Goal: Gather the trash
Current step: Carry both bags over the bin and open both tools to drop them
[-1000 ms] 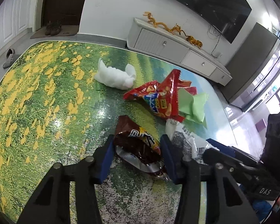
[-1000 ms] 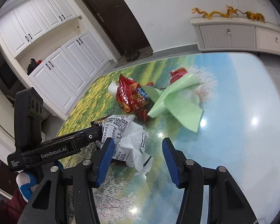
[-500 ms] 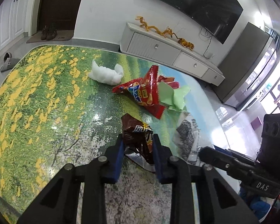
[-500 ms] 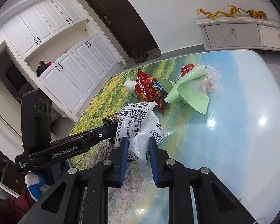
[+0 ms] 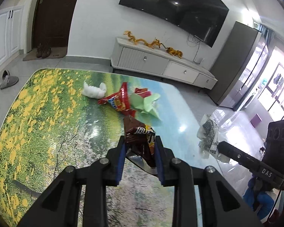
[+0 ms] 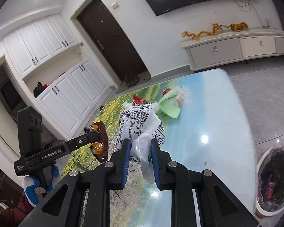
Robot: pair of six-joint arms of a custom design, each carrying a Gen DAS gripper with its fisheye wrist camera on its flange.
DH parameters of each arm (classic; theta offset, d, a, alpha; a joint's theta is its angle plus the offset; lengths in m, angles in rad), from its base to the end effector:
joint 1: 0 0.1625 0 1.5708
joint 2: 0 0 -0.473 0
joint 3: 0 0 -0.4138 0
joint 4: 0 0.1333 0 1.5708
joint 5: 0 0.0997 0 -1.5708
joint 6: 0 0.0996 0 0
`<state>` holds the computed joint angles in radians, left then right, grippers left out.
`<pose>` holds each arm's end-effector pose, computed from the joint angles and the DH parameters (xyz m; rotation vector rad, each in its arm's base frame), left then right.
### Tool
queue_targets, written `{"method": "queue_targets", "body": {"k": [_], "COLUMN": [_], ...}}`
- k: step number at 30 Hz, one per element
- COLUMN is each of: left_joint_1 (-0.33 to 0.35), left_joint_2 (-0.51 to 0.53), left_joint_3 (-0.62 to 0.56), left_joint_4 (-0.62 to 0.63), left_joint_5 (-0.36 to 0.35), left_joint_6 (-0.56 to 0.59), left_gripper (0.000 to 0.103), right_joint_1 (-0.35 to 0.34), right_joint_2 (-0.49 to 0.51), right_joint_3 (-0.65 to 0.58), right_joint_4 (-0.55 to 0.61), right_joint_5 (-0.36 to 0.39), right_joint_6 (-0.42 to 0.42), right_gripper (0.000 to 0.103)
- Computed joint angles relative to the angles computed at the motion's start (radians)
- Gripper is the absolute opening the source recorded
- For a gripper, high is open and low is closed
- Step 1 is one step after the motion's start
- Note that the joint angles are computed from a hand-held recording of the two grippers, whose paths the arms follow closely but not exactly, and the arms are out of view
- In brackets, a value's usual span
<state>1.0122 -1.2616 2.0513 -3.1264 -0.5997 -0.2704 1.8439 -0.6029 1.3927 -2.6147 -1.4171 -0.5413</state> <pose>-0.1067 -0.5773 0.3478 -0.1481 2.2633 -1.2895 0.3594 -0.7324 0.0666 -1.2137 2.7396 -0.4101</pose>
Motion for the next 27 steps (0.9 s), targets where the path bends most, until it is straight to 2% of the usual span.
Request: {"method": "queue_targets", "body": {"k": [8,13,19,27], "left_joint_1": [-0.071,-0.093,-0.087,-0.047], "left_joint_2": [0.040,0.074,0.141,0.263], "left_joint_3": [-0.022,-0.054,-0.131,-0.286], "left_joint_4": [-0.008,0.006,0.046,0.156], "left_joint_5": [0.005,-0.021,-0.067,-0.147], "left_joint_6": [0.042,0.064,0.096,0.135], "left_gripper": [0.027,0.027,0.027,0.027], "right_joint_1": [-0.038,-0.067,-0.107,-0.151], "right_joint_2": [-0.104,-0.141,-0.173,-0.165], "right_joint_3": [0.110,0.138,0.152,0.116], "right_joint_4": [-0.135,-0.196,-0.253,-0.318], "right_joint_5": [0.017,0.014,-0.009,-0.104], "right_joint_6": [0.029,0.057,0.103,0.132], "right_gripper": [0.021,0.021,0.021,0.021]}}
